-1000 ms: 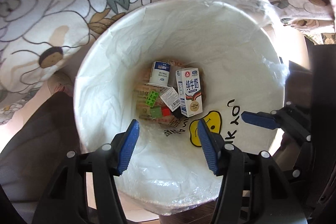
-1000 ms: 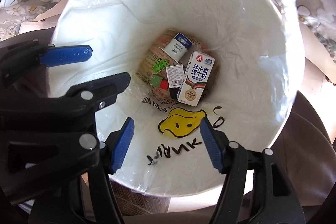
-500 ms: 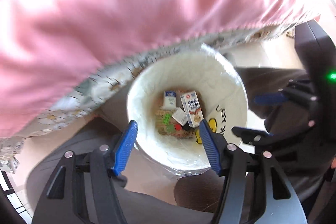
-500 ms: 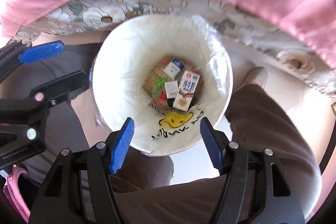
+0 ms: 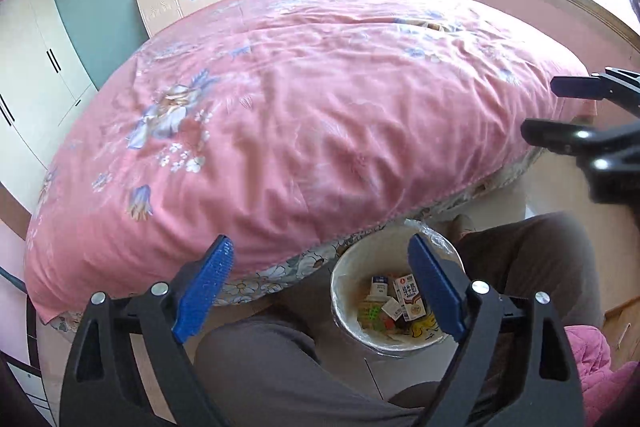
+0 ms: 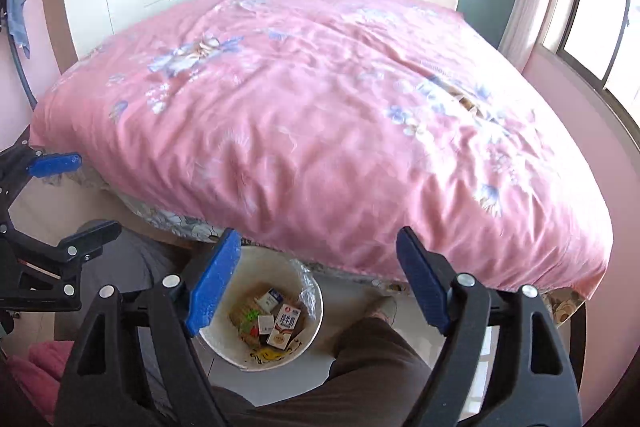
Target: Collect trash
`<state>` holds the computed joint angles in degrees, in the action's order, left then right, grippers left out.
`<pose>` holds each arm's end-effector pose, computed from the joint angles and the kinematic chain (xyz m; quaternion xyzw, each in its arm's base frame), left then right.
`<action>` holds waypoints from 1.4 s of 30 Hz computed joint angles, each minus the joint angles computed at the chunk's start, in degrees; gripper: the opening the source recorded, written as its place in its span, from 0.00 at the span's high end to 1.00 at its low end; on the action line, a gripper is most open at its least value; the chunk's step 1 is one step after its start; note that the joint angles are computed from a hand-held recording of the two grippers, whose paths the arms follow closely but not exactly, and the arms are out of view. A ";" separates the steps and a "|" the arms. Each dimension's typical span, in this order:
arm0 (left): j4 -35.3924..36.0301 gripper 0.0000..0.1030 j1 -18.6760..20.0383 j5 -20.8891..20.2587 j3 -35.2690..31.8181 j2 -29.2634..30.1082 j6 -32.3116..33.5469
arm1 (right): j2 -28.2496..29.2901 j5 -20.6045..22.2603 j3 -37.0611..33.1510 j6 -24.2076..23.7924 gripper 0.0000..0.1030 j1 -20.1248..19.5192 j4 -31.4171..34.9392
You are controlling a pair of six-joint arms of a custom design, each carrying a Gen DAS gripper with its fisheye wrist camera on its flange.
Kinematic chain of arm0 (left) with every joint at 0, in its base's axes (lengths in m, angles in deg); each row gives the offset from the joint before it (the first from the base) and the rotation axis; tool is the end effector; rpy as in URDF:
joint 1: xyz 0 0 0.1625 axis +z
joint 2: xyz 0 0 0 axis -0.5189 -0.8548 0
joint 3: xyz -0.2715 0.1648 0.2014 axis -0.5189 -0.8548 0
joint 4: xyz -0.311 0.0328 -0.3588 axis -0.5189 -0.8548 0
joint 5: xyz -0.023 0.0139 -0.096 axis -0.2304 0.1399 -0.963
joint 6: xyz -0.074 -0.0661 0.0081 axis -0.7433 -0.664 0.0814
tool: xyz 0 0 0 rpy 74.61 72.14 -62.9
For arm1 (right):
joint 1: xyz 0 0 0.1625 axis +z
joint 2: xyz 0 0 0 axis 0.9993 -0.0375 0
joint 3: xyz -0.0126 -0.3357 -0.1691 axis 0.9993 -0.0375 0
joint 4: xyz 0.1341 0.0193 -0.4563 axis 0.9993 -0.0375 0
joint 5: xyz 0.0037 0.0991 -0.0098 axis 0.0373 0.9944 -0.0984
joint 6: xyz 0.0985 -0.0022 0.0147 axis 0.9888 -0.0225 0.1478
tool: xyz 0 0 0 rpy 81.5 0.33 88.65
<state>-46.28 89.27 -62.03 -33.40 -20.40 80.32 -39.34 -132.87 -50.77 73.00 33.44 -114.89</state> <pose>-0.2526 -0.7904 0.4588 0.3351 0.8386 -0.2356 0.3592 0.5360 -0.7752 0.2186 0.2112 -0.8507 0.3060 0.3715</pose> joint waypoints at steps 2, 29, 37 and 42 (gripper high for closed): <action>-2.99 0.10 -0.96 0.92 2.03 -1.80 1.01 | -2.24 -1.30 4.33 -3.04 0.17 1.35 -6.08; -10.59 0.09 -4.98 6.77 20.14 -16.30 -4.30 | -15.21 -9.59 36.14 3.91 0.15 6.17 -26.47; -11.31 0.09 -5.36 6.43 20.58 -16.50 -3.24 | -16.41 -8.59 37.33 6.76 0.15 5.93 -24.90; -11.00 0.09 -5.38 6.39 20.46 -16.50 -3.53 | -16.29 -8.35 37.07 6.78 0.15 5.94 -24.74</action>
